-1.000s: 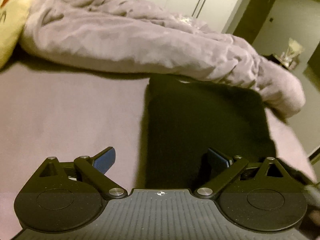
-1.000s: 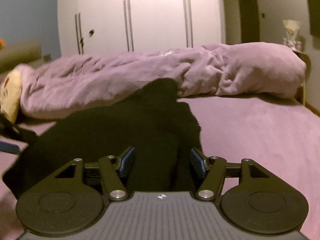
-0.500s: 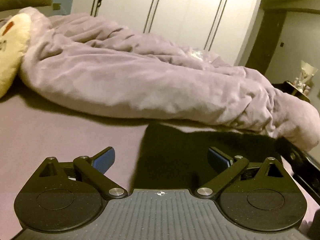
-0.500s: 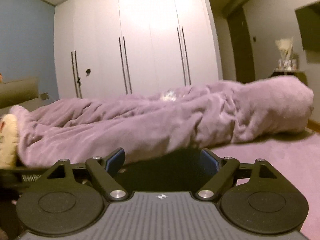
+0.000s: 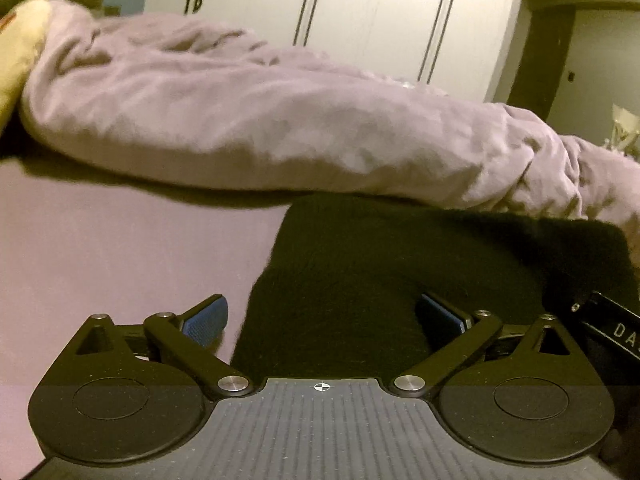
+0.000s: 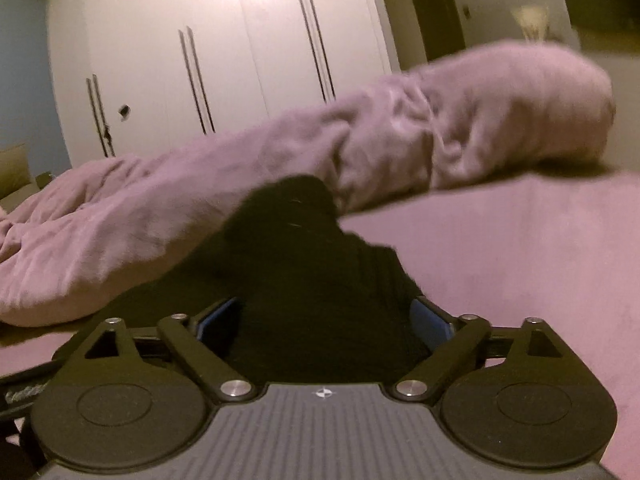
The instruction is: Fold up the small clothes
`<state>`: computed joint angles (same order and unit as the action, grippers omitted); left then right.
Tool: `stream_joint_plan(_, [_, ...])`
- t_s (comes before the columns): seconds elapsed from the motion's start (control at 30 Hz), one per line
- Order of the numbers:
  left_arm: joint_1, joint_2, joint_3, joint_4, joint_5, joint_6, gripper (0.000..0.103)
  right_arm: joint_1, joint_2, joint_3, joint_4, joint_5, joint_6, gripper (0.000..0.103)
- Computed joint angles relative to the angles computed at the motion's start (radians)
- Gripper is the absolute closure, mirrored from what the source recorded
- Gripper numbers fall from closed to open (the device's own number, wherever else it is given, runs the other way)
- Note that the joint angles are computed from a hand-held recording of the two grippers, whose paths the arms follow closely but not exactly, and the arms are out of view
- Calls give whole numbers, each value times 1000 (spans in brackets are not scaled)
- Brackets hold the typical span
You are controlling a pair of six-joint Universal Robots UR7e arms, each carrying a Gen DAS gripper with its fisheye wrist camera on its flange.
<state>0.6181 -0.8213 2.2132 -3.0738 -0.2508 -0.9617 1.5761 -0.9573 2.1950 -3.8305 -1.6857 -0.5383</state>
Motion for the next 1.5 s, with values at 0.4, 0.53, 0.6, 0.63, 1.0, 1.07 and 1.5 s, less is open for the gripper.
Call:
stream_joint_plan(0.4, [-20,-466,251,112,-486,-181,0,-252,-496,120,691,292,166,5])
stream_joint_plan(0.53, [34,-491,235,99,-625,-88,0,-290,-524,67,909,383,123,5])
stream_joint_plan(0.6, [72,-474,225,43,-692,-49,0,-299,-517,34,1020,458,127,6])
stream_joint_plan(0.63, [85,-462,218,28,-704,-34,0,-296,-507,17,1064,475,116,6])
stream_joint_plan(1.0, [127,-366,166,-79,-736,43,11,-271,-415,-97,1251,468,21,34])
stream_joint_plan(1.07, [133,-360,164,-89,-739,58,12,-280,-414,-104,1268,483,33,34])
stream_joint_plan(1.5, [109,-363,188,-168,-717,129,49,-239,-434,-33,1132,482,24,53])
